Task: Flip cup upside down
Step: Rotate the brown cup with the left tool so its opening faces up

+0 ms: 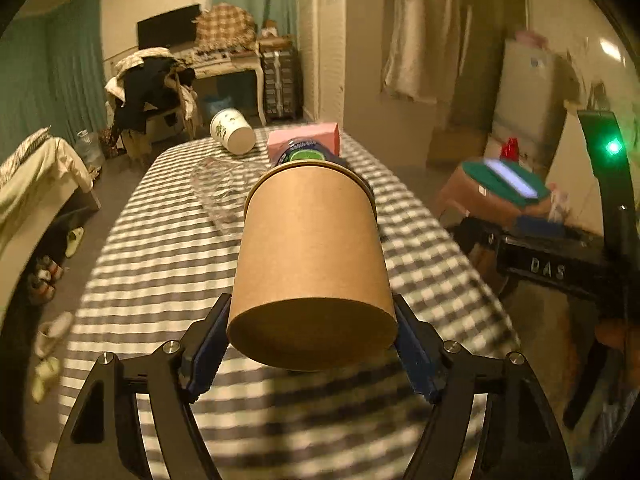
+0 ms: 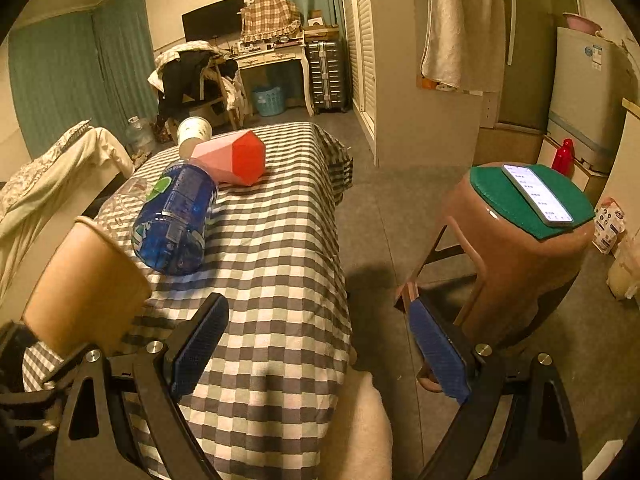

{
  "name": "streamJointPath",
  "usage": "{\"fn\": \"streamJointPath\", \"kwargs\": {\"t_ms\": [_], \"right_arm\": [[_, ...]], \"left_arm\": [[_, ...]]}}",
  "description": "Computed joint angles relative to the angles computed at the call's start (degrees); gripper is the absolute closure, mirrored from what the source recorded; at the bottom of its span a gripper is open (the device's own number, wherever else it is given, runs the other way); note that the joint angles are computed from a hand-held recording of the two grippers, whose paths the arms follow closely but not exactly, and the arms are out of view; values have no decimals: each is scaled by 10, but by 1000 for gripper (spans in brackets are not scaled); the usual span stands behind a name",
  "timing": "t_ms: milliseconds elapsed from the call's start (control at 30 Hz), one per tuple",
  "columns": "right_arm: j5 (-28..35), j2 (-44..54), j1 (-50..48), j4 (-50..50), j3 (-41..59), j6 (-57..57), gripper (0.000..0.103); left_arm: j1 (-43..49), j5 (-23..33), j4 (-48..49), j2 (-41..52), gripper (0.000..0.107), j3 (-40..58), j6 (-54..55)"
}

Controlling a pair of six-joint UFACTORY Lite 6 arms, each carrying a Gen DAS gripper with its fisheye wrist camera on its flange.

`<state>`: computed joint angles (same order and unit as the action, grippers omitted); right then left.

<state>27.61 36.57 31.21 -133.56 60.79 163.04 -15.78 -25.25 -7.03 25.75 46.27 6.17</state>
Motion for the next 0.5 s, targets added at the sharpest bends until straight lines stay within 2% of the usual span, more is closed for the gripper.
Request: {"fn": "streamJointPath", "kwargs": {"t_ms": [100, 233, 300, 400, 433, 500], "right_arm": [[5, -12, 3, -8, -14, 12, 11], [6, -17, 0, -28, -23, 34, 11], [5, -19, -3, -35, -25, 38, 11], [3, -19, -6, -47, -27, 51, 11], [2, -18, -8, -51, -26, 56, 11], [-2, -15, -12, -62, -23, 65, 11]], "left_arm": [[19, 96, -21, -39, 30, 11, 54], [50, 210, 19, -69, 30, 31, 55], [59, 261, 64, -80, 30, 36, 29], [56, 343, 182, -81, 30, 60, -62], [53, 375, 188, -72, 30, 76, -62], [54, 435, 139, -45, 30, 118, -5]]}}
